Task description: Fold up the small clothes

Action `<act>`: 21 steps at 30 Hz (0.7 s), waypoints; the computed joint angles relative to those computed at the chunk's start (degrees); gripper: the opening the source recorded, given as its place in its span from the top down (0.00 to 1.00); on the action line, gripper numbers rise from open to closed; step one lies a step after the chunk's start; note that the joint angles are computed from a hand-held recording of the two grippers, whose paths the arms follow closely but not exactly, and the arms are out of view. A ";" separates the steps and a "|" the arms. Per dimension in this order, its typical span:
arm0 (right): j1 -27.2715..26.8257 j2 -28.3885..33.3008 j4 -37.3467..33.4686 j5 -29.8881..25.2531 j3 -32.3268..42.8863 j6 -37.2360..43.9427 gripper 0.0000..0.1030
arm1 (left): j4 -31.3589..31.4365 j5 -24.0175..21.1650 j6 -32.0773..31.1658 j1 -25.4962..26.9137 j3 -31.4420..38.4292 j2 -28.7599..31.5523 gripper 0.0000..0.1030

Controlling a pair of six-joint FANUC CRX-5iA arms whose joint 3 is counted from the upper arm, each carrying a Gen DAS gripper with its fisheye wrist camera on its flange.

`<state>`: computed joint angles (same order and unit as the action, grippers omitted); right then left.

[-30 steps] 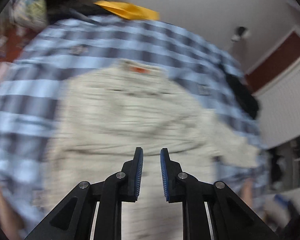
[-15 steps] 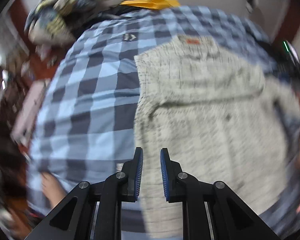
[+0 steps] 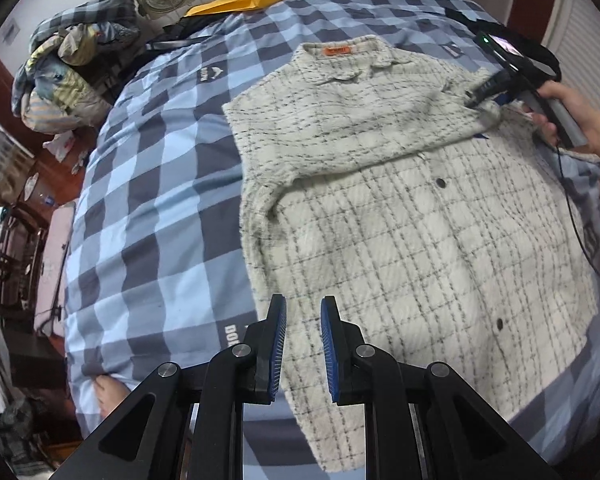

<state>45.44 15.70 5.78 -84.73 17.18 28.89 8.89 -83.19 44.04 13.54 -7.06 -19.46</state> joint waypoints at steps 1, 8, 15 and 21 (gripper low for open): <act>0.05 0.21 -0.99 -0.29 0.43 0.52 0.63 | -0.17 0.03 0.47 0.04 0.11 0.10 0.84; 2.43 -4.93 1.08 0.89 -2.93 -8.68 0.85 | -0.77 -0.14 0.79 -0.07 -0.06 0.02 0.84; 4.15 -16.55 3.55 8.82 -13.35 -25.64 0.89 | -1.89 -0.70 1.91 -0.65 0.35 0.62 0.84; 2.11 -13.11 0.09 5.19 -12.46 -22.90 0.89 | -3.47 -1.57 4.14 -0.85 0.83 1.95 0.84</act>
